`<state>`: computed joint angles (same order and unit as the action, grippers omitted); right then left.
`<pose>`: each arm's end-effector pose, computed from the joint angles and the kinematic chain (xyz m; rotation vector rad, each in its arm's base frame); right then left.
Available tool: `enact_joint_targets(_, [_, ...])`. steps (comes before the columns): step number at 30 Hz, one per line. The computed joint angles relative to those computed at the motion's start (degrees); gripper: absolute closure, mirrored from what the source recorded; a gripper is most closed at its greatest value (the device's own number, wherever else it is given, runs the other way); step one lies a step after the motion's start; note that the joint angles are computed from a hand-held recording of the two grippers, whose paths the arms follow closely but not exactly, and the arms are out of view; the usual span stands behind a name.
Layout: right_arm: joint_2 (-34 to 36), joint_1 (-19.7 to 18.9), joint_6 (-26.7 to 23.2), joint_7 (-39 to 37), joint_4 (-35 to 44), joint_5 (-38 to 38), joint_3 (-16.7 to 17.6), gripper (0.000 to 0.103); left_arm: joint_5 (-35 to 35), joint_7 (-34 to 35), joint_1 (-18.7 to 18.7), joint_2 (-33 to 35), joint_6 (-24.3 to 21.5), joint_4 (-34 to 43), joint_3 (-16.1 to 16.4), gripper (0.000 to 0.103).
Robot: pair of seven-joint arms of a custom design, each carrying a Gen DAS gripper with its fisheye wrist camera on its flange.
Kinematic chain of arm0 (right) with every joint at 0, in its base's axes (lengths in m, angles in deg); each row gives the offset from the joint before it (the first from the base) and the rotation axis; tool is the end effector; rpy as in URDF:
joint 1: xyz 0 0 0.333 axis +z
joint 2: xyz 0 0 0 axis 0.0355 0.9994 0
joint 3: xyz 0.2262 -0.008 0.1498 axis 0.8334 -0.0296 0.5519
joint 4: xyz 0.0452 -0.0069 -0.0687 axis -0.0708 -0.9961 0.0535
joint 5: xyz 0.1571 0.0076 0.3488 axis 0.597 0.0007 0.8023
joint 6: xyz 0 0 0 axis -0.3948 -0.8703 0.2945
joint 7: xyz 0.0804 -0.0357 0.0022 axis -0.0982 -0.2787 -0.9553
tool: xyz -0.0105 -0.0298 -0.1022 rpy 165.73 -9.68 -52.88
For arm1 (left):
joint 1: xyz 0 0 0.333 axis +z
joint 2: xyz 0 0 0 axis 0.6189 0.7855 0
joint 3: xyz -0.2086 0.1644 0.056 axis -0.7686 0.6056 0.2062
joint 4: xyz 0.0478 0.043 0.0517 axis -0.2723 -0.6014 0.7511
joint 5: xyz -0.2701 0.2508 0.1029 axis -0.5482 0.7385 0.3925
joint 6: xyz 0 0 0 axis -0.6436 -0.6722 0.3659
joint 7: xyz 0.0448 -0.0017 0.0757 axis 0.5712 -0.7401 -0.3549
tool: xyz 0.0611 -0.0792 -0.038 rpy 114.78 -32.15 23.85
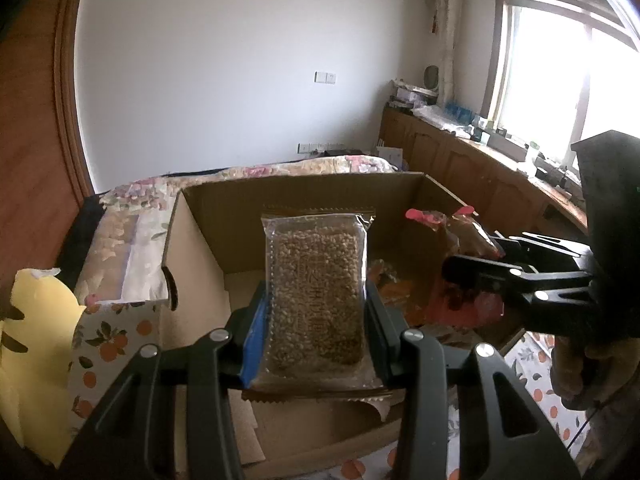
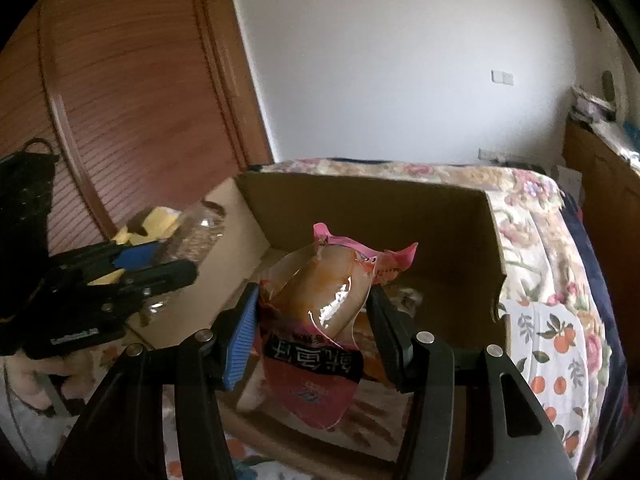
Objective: Organize snacks
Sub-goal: 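Carry the oat packet and bread packet over the cardboard box, then open both tools to drop the two packets into the box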
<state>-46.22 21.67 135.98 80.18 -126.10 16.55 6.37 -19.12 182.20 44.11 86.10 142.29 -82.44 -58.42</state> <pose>0.5880 0.2498 0.5003 -1.7154 1.4642 -0.5482 0.6325 -0.0141 0.5110 -1.2942 2.1877 -1.1756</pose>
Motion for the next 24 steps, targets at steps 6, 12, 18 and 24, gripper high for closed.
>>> enact_joint_targets(6, [1.43, -0.19, -2.12, 1.22, 0.98, 0.07, -0.46, 0.048, 1.79, -1.33, -0.31, 0.21, 0.47, -0.64, -0.26, 0.060])
enact_joint_targets(12, [1.70, 1.15, -5.84, 3.94, 2.13, -4.56, -1.35, 0.043, 1.97, -1.42, -0.62, -0.49, -0.64, -1.50, -0.18, 0.055])
enact_joint_targets(18, [0.58, 0.99, -8.31, 4.41, 1.56, -4.99, -0.60, 0.043, 2.54, -1.07, -1.62, -3.33, 1.25, -4.42, 0.25, 0.053])
enact_joint_targets(24, [-5.42, 1.28, -9.90, 8.93, -3.01, -9.84, -0.42, 0.042, 1.80, -0.07, -2.31, -8.20, 0.24, -8.28, 2.02, 0.051])
